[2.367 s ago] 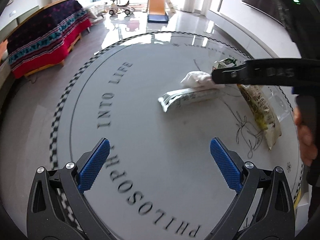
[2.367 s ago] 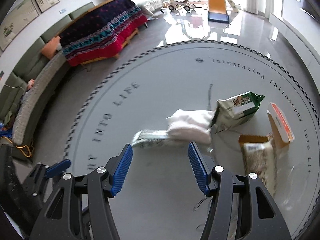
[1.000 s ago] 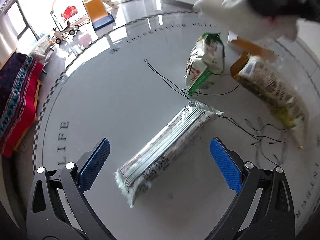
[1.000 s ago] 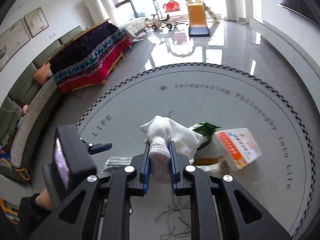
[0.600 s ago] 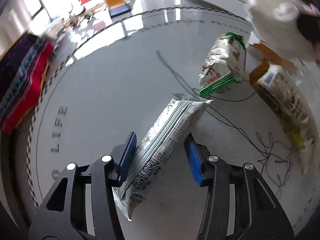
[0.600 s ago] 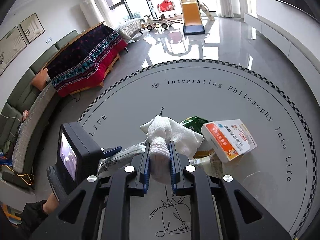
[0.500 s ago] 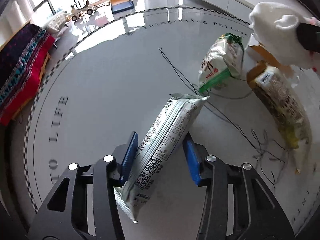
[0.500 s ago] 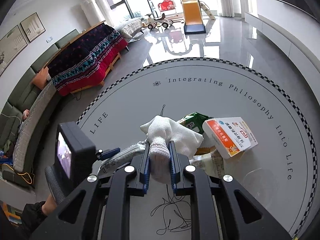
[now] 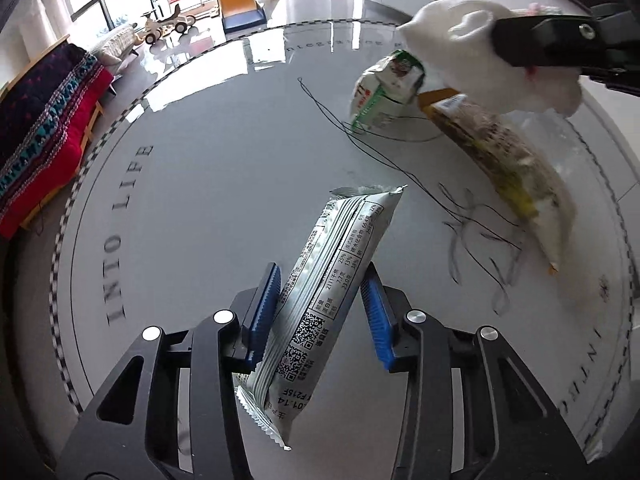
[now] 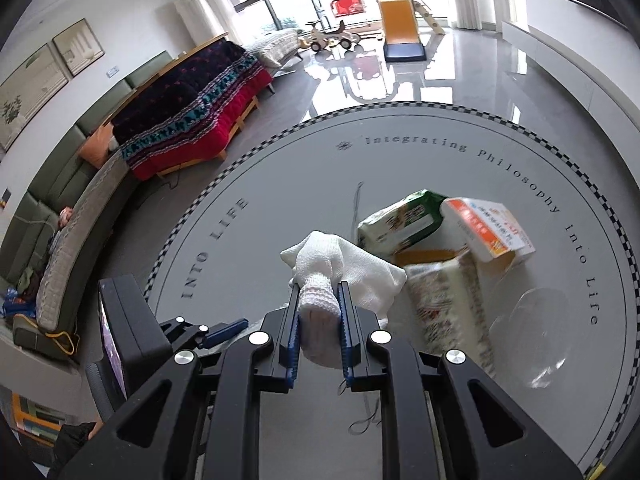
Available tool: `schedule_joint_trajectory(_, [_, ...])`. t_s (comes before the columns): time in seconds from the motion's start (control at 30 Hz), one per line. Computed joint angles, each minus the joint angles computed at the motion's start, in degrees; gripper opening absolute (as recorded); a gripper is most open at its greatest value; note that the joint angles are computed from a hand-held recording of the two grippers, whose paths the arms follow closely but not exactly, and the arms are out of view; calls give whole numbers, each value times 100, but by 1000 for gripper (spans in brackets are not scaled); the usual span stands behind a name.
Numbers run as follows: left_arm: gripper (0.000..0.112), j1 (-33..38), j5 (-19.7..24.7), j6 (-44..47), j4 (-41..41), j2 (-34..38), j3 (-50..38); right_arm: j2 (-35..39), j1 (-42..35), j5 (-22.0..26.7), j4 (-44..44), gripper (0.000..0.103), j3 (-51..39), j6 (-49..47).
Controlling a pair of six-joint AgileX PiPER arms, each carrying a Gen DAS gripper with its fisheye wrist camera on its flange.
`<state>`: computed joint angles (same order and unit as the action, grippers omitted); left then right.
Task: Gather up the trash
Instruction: 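Carry glove and silver wrapper to the black trash bag and open both tools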
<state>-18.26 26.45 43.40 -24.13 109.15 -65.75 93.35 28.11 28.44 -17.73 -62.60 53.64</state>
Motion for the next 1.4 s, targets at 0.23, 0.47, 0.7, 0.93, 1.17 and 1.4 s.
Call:
schedule_joint_trajectory(0.23, [41,207,-235,667,-693,-826,1081,-192,709,271,-453,18,-5,706])
schedule_joint_trajectory(0.47, [41,893,-124,1698,-1497,-1609,1811,-143,1456,515,-686,18,-229,1140])
schedule_joint_trajectory(0.7, [41,2134,170,2972,-2342,-2560,2779,366,2248,725,-662,18,-878,1249])
schedule_joint_trajectory(0.93, [41,3830,838,4261,-2892,-3094,3344,1253,2922,946,-274,18,-1948,876])
schedule_joint_trajectory(1.17, [41,5919,1479,5535,-2998,-3030,3575,2378,3404,1234,412,18,-3418,59])
schedule_joint_trajectory(1.4, [41,7894,1710,6264,-2975,-2331,3294,3811,3817,2032,1188,18,-5659,-942])
